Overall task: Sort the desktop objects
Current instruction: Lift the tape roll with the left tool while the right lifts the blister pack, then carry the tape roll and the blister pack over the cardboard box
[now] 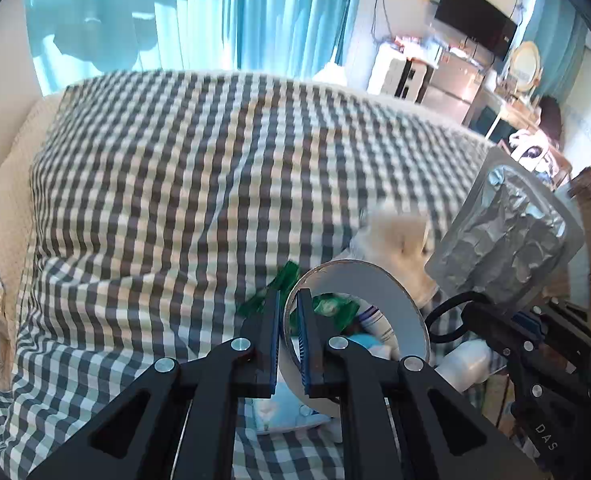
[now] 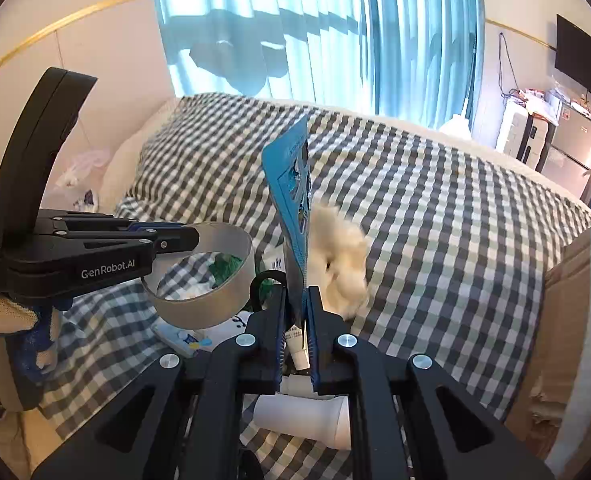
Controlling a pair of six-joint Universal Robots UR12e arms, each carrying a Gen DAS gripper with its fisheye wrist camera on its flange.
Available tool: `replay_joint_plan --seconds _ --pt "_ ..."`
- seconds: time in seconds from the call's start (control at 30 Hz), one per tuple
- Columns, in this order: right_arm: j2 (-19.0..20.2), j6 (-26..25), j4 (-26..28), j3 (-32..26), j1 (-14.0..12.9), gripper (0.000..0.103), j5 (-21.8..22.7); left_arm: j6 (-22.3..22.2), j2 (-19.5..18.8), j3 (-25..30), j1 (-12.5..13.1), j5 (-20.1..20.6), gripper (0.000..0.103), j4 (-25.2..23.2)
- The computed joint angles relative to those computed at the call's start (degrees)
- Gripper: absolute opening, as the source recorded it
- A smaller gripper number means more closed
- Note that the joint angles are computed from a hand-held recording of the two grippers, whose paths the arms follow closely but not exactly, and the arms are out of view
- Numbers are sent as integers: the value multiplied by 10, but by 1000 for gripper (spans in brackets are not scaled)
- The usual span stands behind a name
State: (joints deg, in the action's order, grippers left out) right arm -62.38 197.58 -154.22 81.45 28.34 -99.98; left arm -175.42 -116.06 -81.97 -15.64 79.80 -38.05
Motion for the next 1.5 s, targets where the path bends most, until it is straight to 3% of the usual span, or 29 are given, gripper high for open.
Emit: replay_joint_plan --seconds 0.33,0.77,1.07,1.23,1.33,1.5 --pt "-10 6 -32 5 3 9 -20 -2 29 -25 19 -40 8 74" --pt "-29 4 -98 15 19 9 -78 -7 67 -67 12 -34 8 198" --pt "-49 -37 -148 22 34 9 -117 -22 93 -93 6 -24 8 280" --pt "-60 -49 -166 30 36 9 -124 -23 105 -101 3 -20 8 309" --pt "-61 -57 -175 31 42 9 -157 -25 109 -99 1 -25 8 306" --pt "-74 -53 -177 41 43 9 -170 -25 115 -97 -7 -33 8 304"
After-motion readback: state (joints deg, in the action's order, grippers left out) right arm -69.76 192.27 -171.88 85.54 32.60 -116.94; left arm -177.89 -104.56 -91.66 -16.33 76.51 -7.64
